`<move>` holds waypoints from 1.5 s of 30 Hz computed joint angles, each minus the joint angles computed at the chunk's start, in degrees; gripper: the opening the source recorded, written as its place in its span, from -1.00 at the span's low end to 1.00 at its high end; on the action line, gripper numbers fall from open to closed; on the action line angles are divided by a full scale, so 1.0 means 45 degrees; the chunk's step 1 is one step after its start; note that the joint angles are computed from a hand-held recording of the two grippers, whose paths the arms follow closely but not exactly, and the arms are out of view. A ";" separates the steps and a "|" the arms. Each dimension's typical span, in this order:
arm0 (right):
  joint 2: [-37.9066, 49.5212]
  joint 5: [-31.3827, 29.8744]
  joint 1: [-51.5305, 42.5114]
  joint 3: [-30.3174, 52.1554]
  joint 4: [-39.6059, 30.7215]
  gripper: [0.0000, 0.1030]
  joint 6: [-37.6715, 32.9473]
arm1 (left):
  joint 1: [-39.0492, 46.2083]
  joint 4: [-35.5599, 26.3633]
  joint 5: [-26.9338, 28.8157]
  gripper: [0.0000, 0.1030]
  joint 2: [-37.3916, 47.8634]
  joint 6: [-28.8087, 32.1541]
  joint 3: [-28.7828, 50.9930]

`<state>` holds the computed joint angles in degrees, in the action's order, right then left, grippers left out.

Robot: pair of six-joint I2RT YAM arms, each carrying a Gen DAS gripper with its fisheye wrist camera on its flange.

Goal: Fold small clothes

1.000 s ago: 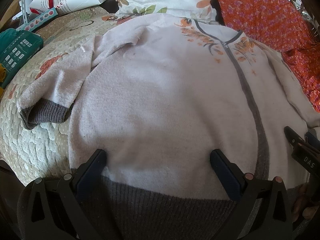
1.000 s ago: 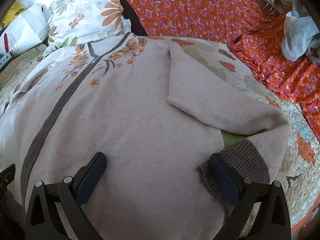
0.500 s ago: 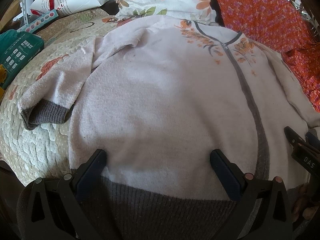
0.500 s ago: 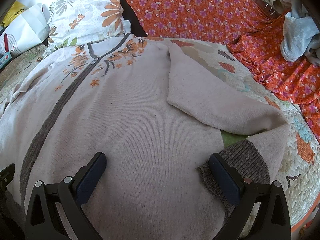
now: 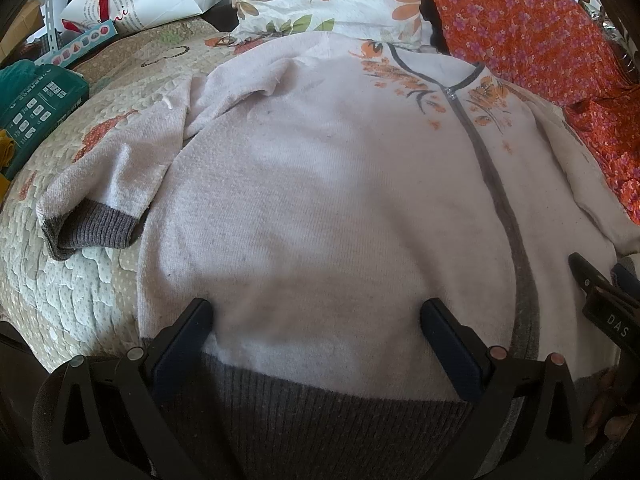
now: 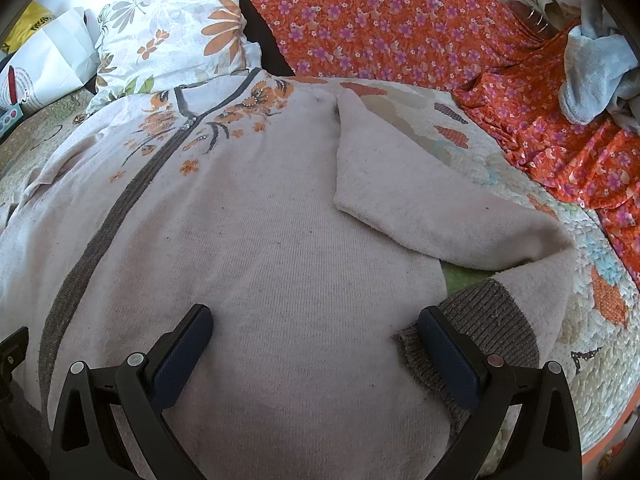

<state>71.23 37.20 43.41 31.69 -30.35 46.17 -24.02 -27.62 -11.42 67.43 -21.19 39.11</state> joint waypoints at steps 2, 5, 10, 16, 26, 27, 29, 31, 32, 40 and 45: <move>-0.0032 0.0055 0.0121 -0.0019 -0.0132 1.00 0.0142 | -0.0001 0.0010 -0.0009 1.00 -0.0007 0.0006 -0.0012; -0.0120 0.0016 -0.0032 -0.0031 -0.0171 1.00 -0.0039 | -0.0001 0.0002 -0.0017 1.00 -0.0010 0.0016 -0.0011; -0.0772 -0.0132 0.0085 -0.0756 0.1089 1.00 0.0194 | -0.0016 -0.0017 -0.0038 1.00 -0.0024 0.0011 -0.0016; -0.0638 0.0003 0.0255 -0.0702 0.0947 1.00 0.0379 | -0.0028 -0.0018 -0.0069 1.00 -0.0030 0.0016 -0.0025; -0.0617 0.0020 0.0237 -0.0737 0.1056 1.00 0.0355 | 0.0132 0.0507 0.0299 1.00 -0.0144 -0.0367 -0.0102; -0.0615 0.0021 0.0240 -0.0745 0.1075 1.00 0.0357 | 0.0124 0.0559 0.0249 1.00 -0.0143 -0.0379 -0.0113; -0.0802 0.0038 0.0194 -0.0891 0.1339 1.00 0.0293 | 0.0302 0.1139 0.0821 1.00 -0.0247 -0.0678 -0.0382; -0.0899 0.0036 0.0114 -0.0919 0.1425 1.00 0.0192 | 0.0301 0.1233 0.0844 1.00 -0.0199 -0.0767 -0.0368; -0.0883 0.0029 0.0104 -0.0889 0.1358 1.00 0.0197 | 0.0293 0.1052 0.0856 1.00 -0.0106 -0.0799 -0.0263; -0.0470 -0.0027 0.0193 -0.0613 0.0833 1.00 0.0469 | -0.0035 0.0606 0.0310 1.00 0.0301 -0.0878 0.0033; -0.0443 -0.0051 0.0242 -0.0646 0.0869 1.00 0.0570 | 0.0631 0.0298 0.1588 1.00 -0.0116 -0.1112 0.0112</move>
